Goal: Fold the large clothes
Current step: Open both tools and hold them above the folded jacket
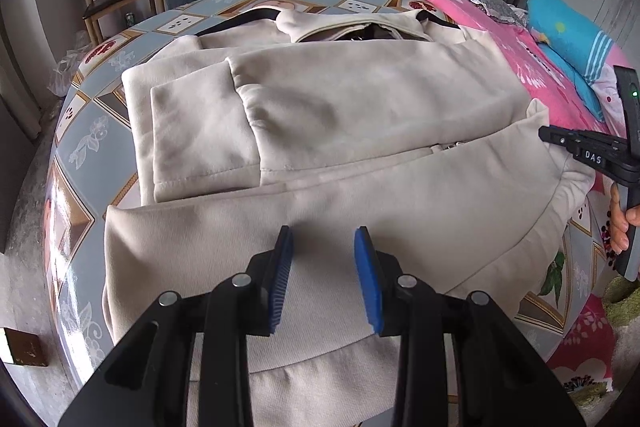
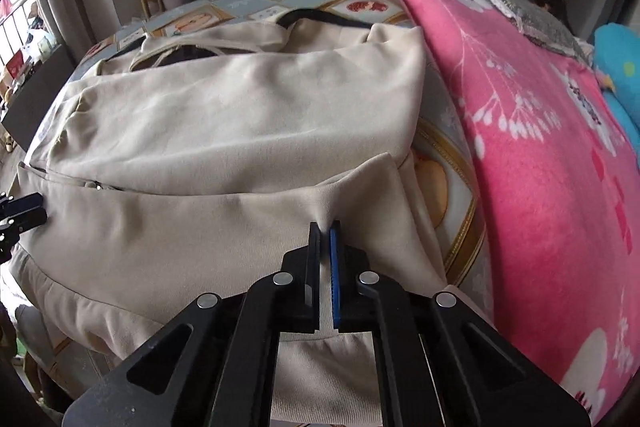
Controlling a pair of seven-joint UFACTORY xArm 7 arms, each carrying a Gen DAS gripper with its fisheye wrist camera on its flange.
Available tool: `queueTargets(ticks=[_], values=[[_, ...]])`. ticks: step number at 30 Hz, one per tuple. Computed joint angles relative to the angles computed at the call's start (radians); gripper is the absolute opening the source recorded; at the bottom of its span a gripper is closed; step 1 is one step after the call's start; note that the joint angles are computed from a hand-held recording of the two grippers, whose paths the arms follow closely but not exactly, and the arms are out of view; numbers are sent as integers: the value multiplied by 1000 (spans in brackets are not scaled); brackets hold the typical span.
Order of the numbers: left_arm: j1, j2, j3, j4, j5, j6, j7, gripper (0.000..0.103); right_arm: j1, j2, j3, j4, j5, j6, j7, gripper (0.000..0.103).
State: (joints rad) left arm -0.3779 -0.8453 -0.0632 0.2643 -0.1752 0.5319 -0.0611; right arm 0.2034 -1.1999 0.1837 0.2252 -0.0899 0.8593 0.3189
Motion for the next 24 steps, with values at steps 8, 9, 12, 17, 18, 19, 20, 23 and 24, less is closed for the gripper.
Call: queueTargets(ticks=[8,9,12,17,18,19,20,23,24], values=[[1,-2,-3,-1,4,-1,-7,31,-52,34,16,5,-5,-97,85,4],[3,-1,-6,-1,6,0,-8,31,-64,68,22,-1,-15,-111,90,4],[10,-2,-13,3,15,10,-16,31,-70,102,66,-4,-34,-111,145,6],[13,-2,-14,10,21,31,-21,31,-47,11,27,34,-17,-21,203,34],[14,-3,-18,11,22,34,-24,31,-33,-21,18,39,-7,-5,202,36],[14,-3,-21,12,23,37,-28,31,-13,-46,9,45,5,6,195,40],[15,-3,-22,12,24,38,-30,31,19,-69,3,51,23,14,180,44],[15,-4,-24,11,24,38,-39,31,115,-57,27,81,83,33,153,50],[15,-4,-25,12,25,39,-42,31,148,-41,34,82,103,21,139,51]])
